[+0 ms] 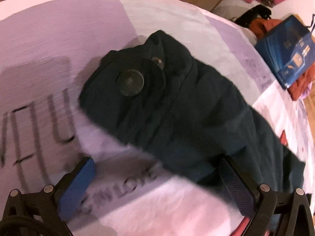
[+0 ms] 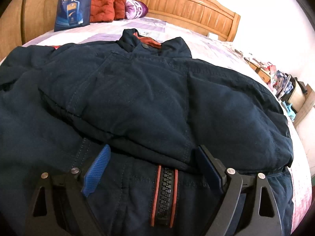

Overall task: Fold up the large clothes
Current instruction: 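Grasp the jacket collar with the left tool and lift it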

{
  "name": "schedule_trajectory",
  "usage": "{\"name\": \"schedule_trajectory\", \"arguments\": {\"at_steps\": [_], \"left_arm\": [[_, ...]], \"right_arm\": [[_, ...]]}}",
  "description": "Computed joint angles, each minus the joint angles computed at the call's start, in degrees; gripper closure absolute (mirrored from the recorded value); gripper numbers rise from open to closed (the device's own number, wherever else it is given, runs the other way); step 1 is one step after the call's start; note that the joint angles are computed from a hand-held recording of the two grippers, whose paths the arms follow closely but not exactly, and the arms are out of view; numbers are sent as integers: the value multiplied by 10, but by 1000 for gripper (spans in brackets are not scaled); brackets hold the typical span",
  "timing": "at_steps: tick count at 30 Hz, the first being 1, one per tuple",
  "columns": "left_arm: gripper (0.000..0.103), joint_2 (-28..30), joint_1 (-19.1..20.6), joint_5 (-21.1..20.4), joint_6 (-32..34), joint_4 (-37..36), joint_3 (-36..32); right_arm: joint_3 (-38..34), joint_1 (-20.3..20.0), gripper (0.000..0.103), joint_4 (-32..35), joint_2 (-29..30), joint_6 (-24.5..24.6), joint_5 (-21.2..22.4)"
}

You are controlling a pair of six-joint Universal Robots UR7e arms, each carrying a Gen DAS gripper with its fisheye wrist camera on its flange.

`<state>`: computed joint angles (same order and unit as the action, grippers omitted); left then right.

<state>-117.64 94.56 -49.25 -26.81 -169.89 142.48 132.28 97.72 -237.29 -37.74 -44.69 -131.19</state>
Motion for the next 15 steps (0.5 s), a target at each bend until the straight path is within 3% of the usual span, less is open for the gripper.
{"name": "schedule_trajectory", "arguments": {"at_steps": [3, 4, 5, 6, 8, 9, 11, 15], "left_arm": [[1, 36, 32, -55, 23, -56, -19], [11, 45, 40, -73, 27, -71, -22], [28, 57, 54, -101, 32, -90, -29], [37, 59, 55, -104, 23, -91, -33], [68, 67, 65, -138, 14, -108, -38], [72, 69, 60, -139, 14, -107, -41], [83, 59, 25, -94, 39, -92, -40], [87, 12, -53, -15, 63, -68, -28]], "right_arm": [[1, 0, 12, -4, 1, -3, -1], [0, 0, 12, -5, 2, -4, -2], [-1, 0, 12, -4, 2, -4, -2], [-1, 0, 12, -3, 2, -3, -2], [-1, 0, 12, -3, 2, -2, -2], [-1, 0, 12, -3, 2, -2, -2], [-1, 0, 12, -3, 2, -2, -2], [-1, 0, 11, -2, 1, -1, -1]]}}
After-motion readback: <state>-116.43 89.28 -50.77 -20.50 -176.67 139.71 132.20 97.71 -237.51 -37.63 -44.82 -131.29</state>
